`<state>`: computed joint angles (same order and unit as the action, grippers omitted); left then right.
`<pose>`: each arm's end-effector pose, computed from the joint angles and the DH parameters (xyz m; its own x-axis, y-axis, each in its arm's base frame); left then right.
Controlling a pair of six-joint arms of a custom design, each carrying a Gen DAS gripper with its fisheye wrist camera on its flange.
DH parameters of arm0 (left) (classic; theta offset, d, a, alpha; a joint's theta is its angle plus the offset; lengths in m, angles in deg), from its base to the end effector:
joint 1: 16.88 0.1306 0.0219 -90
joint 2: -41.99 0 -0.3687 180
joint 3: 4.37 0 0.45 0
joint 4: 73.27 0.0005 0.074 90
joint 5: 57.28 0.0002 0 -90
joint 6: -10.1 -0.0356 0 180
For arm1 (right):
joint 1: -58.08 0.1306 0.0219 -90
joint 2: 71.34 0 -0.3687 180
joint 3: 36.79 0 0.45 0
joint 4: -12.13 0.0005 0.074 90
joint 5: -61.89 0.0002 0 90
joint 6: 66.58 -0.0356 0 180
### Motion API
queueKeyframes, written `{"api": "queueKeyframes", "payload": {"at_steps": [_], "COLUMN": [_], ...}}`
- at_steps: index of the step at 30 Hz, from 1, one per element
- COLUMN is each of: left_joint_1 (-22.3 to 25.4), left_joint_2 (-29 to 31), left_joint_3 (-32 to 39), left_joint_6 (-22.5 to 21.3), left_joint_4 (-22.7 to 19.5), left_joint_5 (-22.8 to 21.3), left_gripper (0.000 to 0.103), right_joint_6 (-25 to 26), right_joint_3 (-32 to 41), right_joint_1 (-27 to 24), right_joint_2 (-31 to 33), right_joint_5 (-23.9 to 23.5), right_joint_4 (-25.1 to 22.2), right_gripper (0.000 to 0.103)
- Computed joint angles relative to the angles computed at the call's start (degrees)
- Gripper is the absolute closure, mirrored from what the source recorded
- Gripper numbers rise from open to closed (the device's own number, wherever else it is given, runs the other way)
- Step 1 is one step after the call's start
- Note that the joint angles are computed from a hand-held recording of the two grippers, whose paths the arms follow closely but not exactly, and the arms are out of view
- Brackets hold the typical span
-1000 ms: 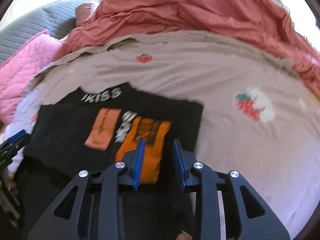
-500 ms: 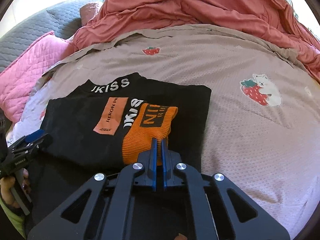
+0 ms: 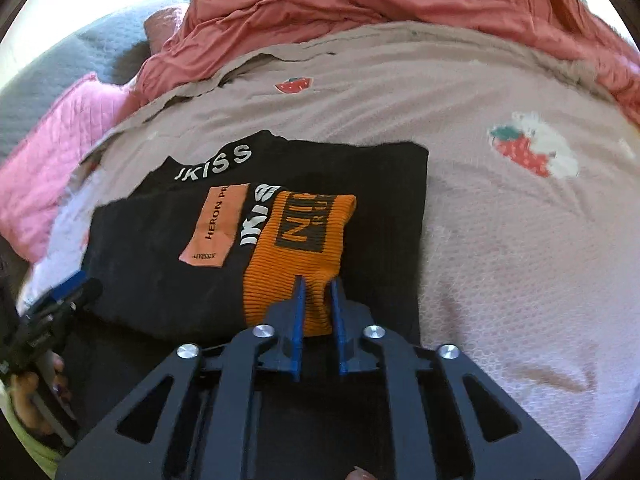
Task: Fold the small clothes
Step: 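Straighten the cuff flat on the folded sleeves with the right gripper, then open the right gripper and release the orange cuff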
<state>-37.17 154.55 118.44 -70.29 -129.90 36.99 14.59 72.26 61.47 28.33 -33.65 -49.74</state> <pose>0.6382 -0.2393 0.4718 -0.7353 0.0943 -0.6712 0.2751 0.9466 -0.1683 0.5931 0.0381 0.4805 -0.8005 0.1056 -0.5899 0.0054 0.9856 0.1691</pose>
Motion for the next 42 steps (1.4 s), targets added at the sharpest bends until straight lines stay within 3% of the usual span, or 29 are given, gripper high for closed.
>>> {"api": "queueKeyframes", "payload": {"at_steps": [5,12,15,19,23,29,31,36,39,42], "left_joint_1": [-0.08,-0.12,-0.05,0.16,-0.68,-1.34,-1.13,-0.65,-0.68,-0.81], "left_joint_2": [0.05,0.05,-0.53,-2.74,-3.89,-1.89,-1.25,-0.53,-0.76,-1.23], "left_joint_3": [-0.06,-0.12,-0.78,-2.72,-3.71,-1.61,-0.90,-0.06,-0.28,-0.63], "left_joint_6": [-0.06,-0.20,-0.08,0.47,-1.71,-4.14,-3.72,-2.54,-2.50,-2.80], "left_joint_4": [0.18,0.31,0.81,3.61,5.68,2.13,0.84,-0.44,-0.52,-0.21], "left_joint_5": [-0.21,-0.32,-0.68,-0.76,-5.03,-5.16,-4.62,-3.42,-3.62,-4.07], "left_gripper": [0.027,0.027,0.027,0.027,0.027,0.027,0.027,0.027,0.027,0.024], "right_joint_6": [3.62,2.97,1.89,1.19,2.14,4.25,4.62,5.37,5.07,4.61], "right_joint_3": [-1.01,-0.31,0.22,-0.98,-0.84,2.77,3.75,4.66,4.43,3.07], "right_joint_1": [0.87,1.03,1.09,0.89,1.57,4.57,5.35,6.23,6.16,5.80], "right_joint_2": [-2.31,-0.27,-0.18,-2.12,-2.42,1.60,2.91,4.85,4.53,3.04], "right_joint_5": [4.76,7.17,9.20,9.92,6.37,3.53,4.20,7.60,7.29,5.68], "right_joint_4": [1.51,-1.83,-2.41,1.06,3.75,2.34,0.90,-1.56,-1.11,0.21], "right_gripper": [0.101,0.100,0.094,0.088,0.076,0.076,0.064,0.062,0.062,0.052]}}
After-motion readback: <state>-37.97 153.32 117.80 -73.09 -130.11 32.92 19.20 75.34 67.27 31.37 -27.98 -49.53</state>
